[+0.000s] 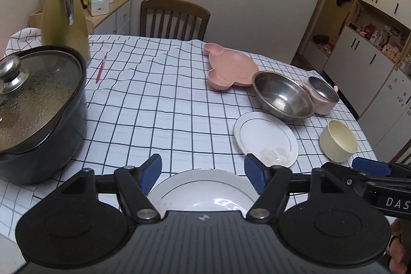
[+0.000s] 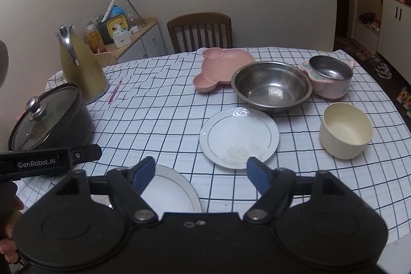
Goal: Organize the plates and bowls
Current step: 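Open both tools to release the large white plate, then move the right tool to the small white plate rim and close it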
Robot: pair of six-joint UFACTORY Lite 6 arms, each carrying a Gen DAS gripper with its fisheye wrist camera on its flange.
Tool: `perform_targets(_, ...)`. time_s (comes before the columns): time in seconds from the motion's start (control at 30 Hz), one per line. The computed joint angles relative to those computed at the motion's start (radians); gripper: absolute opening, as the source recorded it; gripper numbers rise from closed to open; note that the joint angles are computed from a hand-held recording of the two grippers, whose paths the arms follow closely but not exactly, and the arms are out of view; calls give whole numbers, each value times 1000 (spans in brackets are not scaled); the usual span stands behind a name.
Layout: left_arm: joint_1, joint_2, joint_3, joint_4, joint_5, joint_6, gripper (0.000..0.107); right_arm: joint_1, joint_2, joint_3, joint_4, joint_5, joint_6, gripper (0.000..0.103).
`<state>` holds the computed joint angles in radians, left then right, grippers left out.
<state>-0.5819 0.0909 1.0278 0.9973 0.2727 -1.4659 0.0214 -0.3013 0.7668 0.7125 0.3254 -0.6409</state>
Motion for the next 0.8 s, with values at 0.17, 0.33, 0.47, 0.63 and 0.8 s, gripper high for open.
perform_targets(0.17,1,89,92,-37,-25,61,79,-34,15,4,62,-36,-94,103)
perform_targets(0.33,-7,255,269,-128,6,183,79,-79,132,73,119,-68,-200,103)
perform_targets(0.47,-9,407,444,-227,49,298,79,-125,266,159,219,-78,-319,103)
perform_targets(0.63,-10,618,717,-372,131,463,79,-169,438,281,289,-65,-411,103)
perform_targets(0.8,9,860,1056,-569,243,661,79,-200,601,421,256,-42,-400,103)
